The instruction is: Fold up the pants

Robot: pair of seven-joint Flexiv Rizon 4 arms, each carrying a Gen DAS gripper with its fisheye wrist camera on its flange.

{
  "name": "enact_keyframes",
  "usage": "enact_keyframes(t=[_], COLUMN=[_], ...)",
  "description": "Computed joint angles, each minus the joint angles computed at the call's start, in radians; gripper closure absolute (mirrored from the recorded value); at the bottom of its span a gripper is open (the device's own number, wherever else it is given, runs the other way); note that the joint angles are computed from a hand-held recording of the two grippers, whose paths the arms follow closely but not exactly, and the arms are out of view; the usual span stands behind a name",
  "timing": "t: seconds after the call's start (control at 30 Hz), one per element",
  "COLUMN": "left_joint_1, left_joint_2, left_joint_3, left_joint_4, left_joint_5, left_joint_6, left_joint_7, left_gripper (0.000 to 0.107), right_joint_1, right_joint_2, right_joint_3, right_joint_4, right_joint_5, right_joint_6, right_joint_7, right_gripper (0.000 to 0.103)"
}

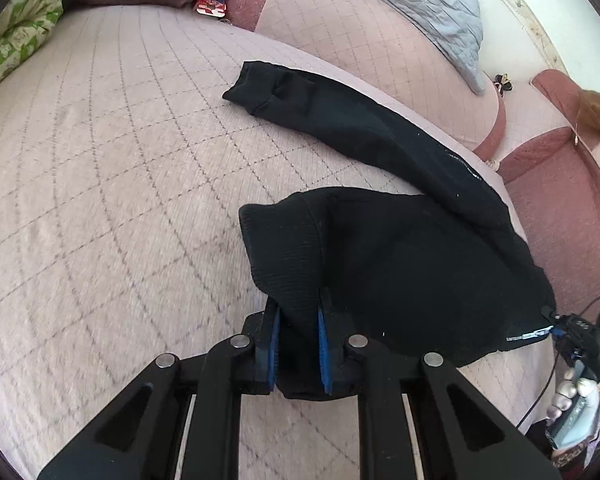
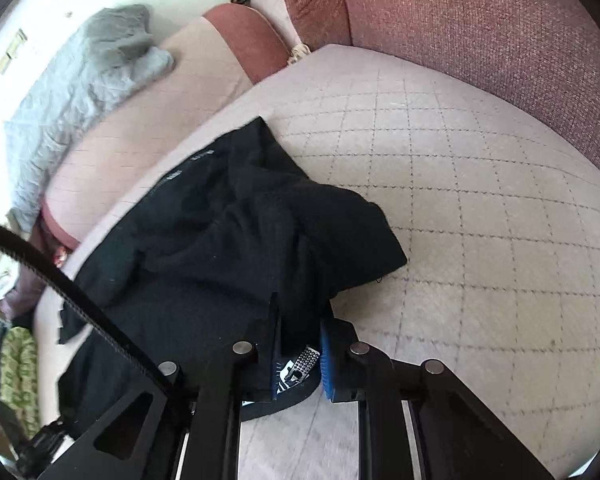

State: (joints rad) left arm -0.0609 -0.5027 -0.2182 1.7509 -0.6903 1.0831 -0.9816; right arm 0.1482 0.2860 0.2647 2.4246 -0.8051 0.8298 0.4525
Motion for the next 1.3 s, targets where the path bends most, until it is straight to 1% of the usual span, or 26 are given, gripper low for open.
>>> enact_keyframes(t=[0.2, 0.3, 0.37, 0.47, 0.53, 0.57, 0.6, 0.63, 0.67, 0.7, 0.77, 0.8, 0.87, 0.93, 1.0, 1.1, 1.2, 1.27, 1.3], left_joint_1=[-0.009, 0.004, 0.007, -0.005, 0.004, 0.000, -0.009, -0.012, -0.011, -0.008, -0.009, -0.009, -0.011, -0.004, 0.007, 0.019, -0.005, -0.022, -0.035], left_joint_2=[0.076, 0.118, 0.146, 0.182, 0.199, 0.204, 0.208, 0.209, 0.215, 0.227, 0.252, 0.259, 0.266, 0.264, 0.256, 0.231, 0.206, 0.189, 0.179], left_joint_3=[0.032, 0.042, 0.058, 0.088, 0.090, 0.100, 0.114, 0.121, 0.124, 0.123, 0.127, 0.132, 0.150, 0.166, 0.166, 0.166, 0.172, 0.174, 0.176], left_joint_4=[0.056, 0.090, 0.118, 0.164, 0.190, 0.199, 0.207, 0.210, 0.218, 0.230, 0.255, 0.261, 0.260, 0.243, 0.219, 0.161, 0.108, 0.072, 0.052], left_joint_5=[0.038, 0.023, 0.020, 0.041, 0.016, 0.027, 0.057, 0.075, 0.081, 0.076, 0.069, 0.073, 0.110, 0.140, 0.149, 0.175, 0.256, 0.316, 0.351], left_joint_6=[-0.019, -0.050, -0.065, -0.047, -0.069, -0.068, -0.060, -0.059, -0.061, -0.061, -0.030, -0.012, 0.010, 0.008, -0.010, -0.043, -0.021, -0.005, 0.007], left_joint_7=[-0.010, 0.005, 0.013, 0.006, 0.019, 0.011, -0.007, -0.017, -0.021, -0.016, -0.004, -0.002, -0.026, -0.070, -0.095, -0.124, -0.172, -0.199, -0.214], left_gripper=[0.092, 0.092, 0.092, 0.092, 0.092, 0.092, 0.091, 0.090, 0.088, 0.087, 0.084, 0.084, 0.074, 0.066, 0.066, 0.066, 0.064, 0.057, 0.055], right_joint_1=[0.032, 0.054, 0.077, 0.105, 0.116, 0.121, 0.127, 0.137, 0.144, 0.151, 0.153, 0.155, 0.165, 0.171, 0.173, 0.175, 0.168, 0.157, 0.149], right_joint_2=[0.073, 0.125, 0.153, 0.201, 0.234, 0.245, 0.248, 0.247, 0.249, 0.260, 0.297, 0.319, 0.348, 0.362, 0.366, 0.340, 0.283, 0.236, 0.205], right_joint_3=[0.043, 0.069, 0.093, 0.124, 0.135, 0.136, 0.134, 0.133, 0.138, 0.148, 0.160, 0.170, 0.196, 0.212, 0.214, 0.189, 0.138, 0.108, 0.092], right_joint_4=[0.021, 0.040, 0.042, 0.059, 0.083, 0.095, 0.102, 0.101, 0.095, 0.089, 0.105, 0.106, 0.080, 0.049, 0.027, -0.001, -0.021, -0.034, -0.042], right_joint_5=[0.050, 0.103, 0.151, 0.220, 0.253, 0.270, 0.293, 0.327, 0.356, 0.388, 0.398, 0.401, 0.409, 0.402, 0.381, 0.344, 0.294, 0.265, 0.247], right_joint_6=[-0.034, -0.054, -0.089, -0.134, -0.131, -0.123, -0.117, -0.128, -0.152, -0.183, -0.170, -0.184, -0.272, -0.348, -0.387, -0.394, -0.329, -0.264, -0.225], right_joint_7=[0.000, -0.013, -0.024, -0.013, 0.011, 0.019, 0.022, 0.019, 0.023, 0.039, 0.067, 0.073, 0.057, 0.038, 0.016, -0.049, -0.145, -0.201, -0.229], right_gripper=[0.088, 0.088, 0.088, 0.088, 0.088, 0.087, 0.083, 0.075, 0.071, 0.070, 0.070, 0.069, 0.067, 0.063, 0.060, 0.059, 0.058, 0.058, 0.058])
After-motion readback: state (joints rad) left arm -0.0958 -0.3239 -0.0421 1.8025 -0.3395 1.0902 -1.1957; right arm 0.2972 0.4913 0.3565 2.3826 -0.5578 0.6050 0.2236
